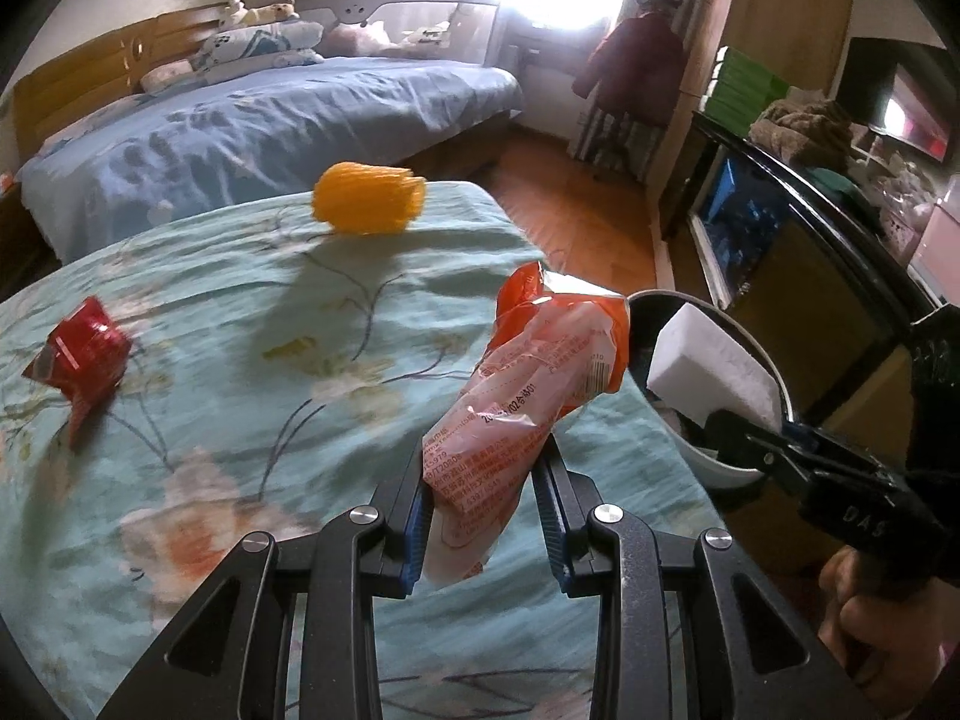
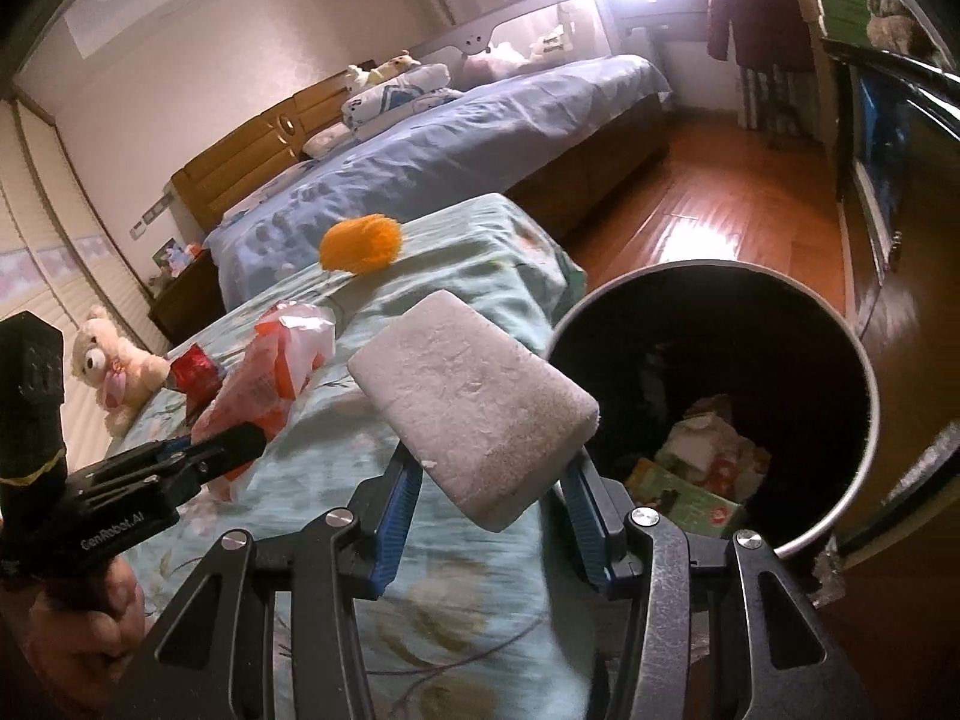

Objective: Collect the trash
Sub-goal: 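Carry the orange wrapper with the left gripper while the right gripper carries the sponge over the bin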

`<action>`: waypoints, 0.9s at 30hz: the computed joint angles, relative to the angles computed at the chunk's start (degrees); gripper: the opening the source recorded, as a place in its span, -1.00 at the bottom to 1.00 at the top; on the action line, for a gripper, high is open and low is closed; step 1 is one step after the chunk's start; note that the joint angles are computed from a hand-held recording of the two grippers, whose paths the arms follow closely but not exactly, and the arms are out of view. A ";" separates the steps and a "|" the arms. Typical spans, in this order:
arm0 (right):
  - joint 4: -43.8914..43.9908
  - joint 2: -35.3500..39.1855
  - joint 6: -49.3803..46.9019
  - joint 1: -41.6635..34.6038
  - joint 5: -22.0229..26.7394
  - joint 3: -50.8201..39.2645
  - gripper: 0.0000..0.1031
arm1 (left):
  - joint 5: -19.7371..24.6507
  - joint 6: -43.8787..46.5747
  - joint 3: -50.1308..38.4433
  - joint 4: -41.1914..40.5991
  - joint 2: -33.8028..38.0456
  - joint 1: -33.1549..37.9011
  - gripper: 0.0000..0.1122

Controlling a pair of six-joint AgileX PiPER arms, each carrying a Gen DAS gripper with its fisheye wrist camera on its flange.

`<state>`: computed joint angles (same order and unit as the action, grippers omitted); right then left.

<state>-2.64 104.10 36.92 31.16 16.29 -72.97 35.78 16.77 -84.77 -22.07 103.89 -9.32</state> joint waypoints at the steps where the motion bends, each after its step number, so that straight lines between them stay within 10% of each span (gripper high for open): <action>1: -0.31 -0.23 0.35 -0.21 -0.11 0.40 -0.06 | 0.11 -0.28 -0.56 0.32 0.37 -0.49 -0.46; 27: 0.84 -5.28 -0.77 -8.55 -1.65 9.70 -0.02 | 7.84 -4.80 -19.02 7.11 12.60 -9.47 -0.45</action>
<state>-1.80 98.82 36.16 22.61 14.64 -63.27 43.62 11.98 -103.79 -14.96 116.49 -18.79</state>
